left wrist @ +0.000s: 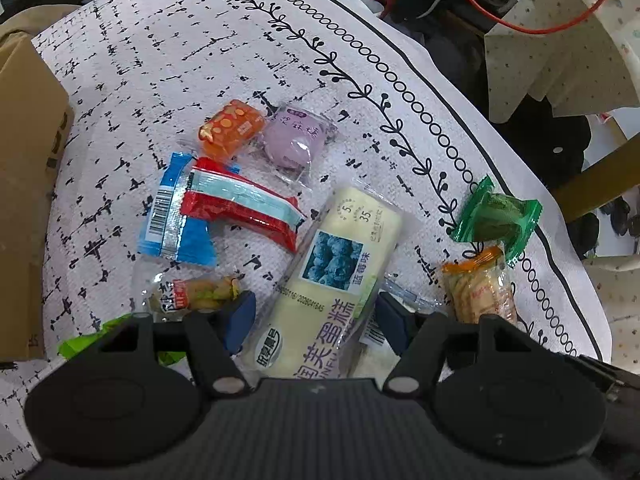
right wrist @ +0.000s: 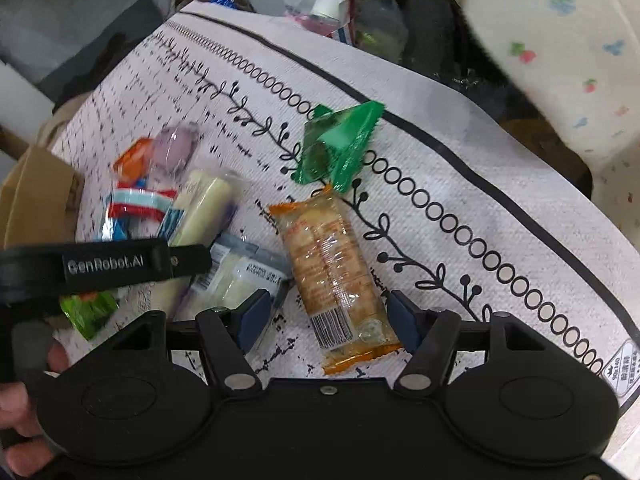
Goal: Organize snacks
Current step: 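Grasp the white cheese-stick bar with the left tool while the right tool grasps the orange cracker pack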
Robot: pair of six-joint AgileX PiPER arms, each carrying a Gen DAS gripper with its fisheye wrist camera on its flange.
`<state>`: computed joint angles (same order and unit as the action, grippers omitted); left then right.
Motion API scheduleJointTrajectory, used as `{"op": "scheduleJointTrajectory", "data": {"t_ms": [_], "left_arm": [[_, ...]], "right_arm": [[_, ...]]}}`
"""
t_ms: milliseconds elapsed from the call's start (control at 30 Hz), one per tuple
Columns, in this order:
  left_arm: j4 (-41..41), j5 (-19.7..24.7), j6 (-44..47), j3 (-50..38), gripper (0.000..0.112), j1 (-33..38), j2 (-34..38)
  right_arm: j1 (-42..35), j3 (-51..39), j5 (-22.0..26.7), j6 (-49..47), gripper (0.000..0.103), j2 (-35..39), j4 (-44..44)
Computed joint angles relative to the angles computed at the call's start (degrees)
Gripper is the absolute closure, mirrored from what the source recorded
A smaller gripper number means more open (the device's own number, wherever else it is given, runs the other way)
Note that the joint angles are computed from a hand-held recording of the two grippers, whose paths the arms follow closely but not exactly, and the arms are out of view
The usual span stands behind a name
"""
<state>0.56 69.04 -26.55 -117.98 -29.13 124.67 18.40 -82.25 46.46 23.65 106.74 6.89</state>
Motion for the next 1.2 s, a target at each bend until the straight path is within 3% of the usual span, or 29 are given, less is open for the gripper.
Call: {"op": "scheduleJointTrajectory", "data": {"t_ms": [33, 67, 500, 1200], "left_arm": [[-0.6, -0.1, -0.2, 0.3, 0.054, 0.2, -0.2], [-0.6, -0.1, -0.4, 0.5, 0.058, 0.2, -0.5], [-0.9, -2.6, -3.3, 9.8, 0.066, 0.8, -8.4], [-0.4, -2.3, -3.0, 12.7, 0.066, 3.4, -18.4]], "right_arm": [[-0.2, -0.3, 0.6, 0.1, 0.067, 0.2, 0.2], [-0.5, -0.2, 0.8, -0.1, 0.068, 0.1, 0.9], [-1.0, 6.0, -2.8, -0.3, 0.069, -6.7, 5.4], [7.3, -5.5, 2.1, 9.9, 0.069, -6.6, -2.4]]}}
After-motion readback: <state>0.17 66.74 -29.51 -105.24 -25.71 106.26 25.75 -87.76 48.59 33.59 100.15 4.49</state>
